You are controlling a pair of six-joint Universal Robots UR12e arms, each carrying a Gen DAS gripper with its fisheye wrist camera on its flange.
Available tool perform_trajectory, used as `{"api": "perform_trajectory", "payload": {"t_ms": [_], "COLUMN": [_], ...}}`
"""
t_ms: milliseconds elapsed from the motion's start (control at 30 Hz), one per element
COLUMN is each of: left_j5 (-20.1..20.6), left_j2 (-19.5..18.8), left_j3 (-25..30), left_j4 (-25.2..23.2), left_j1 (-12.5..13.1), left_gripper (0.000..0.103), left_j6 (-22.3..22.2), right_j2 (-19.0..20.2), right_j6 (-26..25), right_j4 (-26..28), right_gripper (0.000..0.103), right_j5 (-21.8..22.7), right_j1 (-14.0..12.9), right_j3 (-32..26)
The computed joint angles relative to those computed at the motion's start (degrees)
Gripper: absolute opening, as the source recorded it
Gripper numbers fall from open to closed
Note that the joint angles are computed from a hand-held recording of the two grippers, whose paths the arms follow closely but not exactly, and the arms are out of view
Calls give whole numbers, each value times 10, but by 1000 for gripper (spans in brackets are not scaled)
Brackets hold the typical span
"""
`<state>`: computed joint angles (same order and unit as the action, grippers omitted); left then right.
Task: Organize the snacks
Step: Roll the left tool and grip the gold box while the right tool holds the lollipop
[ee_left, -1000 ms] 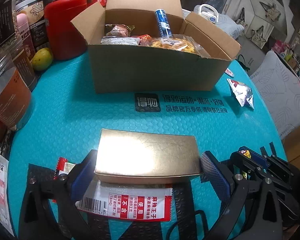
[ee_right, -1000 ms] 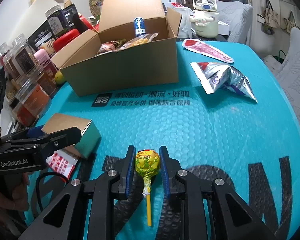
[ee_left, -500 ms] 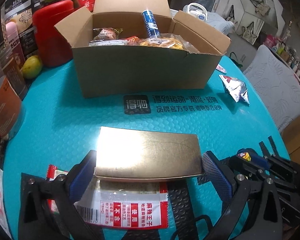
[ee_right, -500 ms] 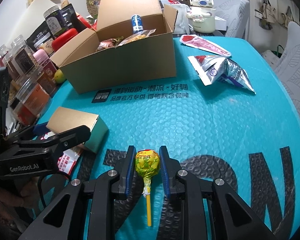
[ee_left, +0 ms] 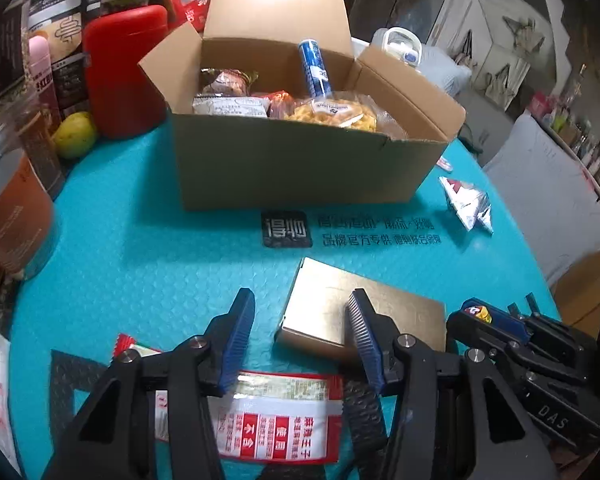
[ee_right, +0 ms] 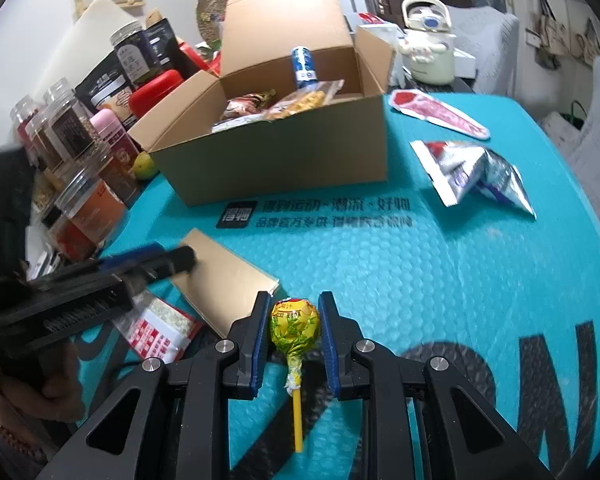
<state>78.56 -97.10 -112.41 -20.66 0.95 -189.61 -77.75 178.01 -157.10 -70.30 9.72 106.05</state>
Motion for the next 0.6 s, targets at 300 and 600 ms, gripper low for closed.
{"api": "perform_trajectory", "payload": {"t_ms": [300, 600], "left_j5": [-32, -46], "left_j2": [-3, 11], "left_j3": [13, 36], "left_j4": [-54, -83], "left_j1": [4, -4], "left_gripper": [87, 87], "left_j6": [20, 232], "right_j2": [-4, -20], "right_j6": [4, -8], "right_j4": [9, 12], "right_gripper": [24, 24], "right_j5": [6, 9], "right_j1": [-5, -12], "right_j3": [2, 13]}}
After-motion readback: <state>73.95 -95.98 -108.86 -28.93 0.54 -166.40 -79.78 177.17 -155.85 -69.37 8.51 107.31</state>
